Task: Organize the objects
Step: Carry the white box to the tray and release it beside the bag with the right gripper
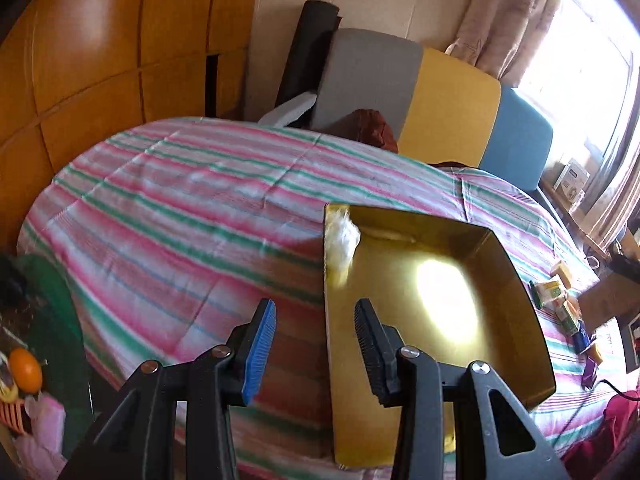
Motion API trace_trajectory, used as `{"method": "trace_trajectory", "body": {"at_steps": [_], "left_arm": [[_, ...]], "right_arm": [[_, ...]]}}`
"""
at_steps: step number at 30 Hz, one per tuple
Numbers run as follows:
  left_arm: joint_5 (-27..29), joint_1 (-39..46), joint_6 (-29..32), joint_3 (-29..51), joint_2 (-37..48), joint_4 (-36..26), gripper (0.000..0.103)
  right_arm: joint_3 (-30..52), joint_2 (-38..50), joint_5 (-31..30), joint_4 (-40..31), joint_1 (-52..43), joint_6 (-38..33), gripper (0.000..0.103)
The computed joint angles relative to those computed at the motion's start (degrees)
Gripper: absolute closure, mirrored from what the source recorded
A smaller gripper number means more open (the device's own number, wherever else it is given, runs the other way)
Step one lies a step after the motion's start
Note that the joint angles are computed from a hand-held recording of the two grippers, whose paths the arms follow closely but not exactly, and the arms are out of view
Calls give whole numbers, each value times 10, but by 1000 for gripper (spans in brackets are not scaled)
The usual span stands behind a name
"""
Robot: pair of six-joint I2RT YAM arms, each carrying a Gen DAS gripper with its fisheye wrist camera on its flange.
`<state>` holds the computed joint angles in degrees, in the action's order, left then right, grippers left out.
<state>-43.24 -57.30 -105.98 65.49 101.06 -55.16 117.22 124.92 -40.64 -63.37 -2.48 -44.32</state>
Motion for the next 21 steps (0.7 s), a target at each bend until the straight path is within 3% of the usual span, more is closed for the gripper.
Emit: {"method": "trace_trajectory", "body": {"at_steps": [7,15,21], "left_arm": [[11,-30,-62,-44,-16,13,62],[20,-31,-87,-85,-37,45,62],[31,-26,-84,-116,-52,86,62]], "right_arm": [[-172,-59,86,151,191,76,51],[-63,61,166,205,290,263,51],[-6,107,215,216,325,304,51]]}}
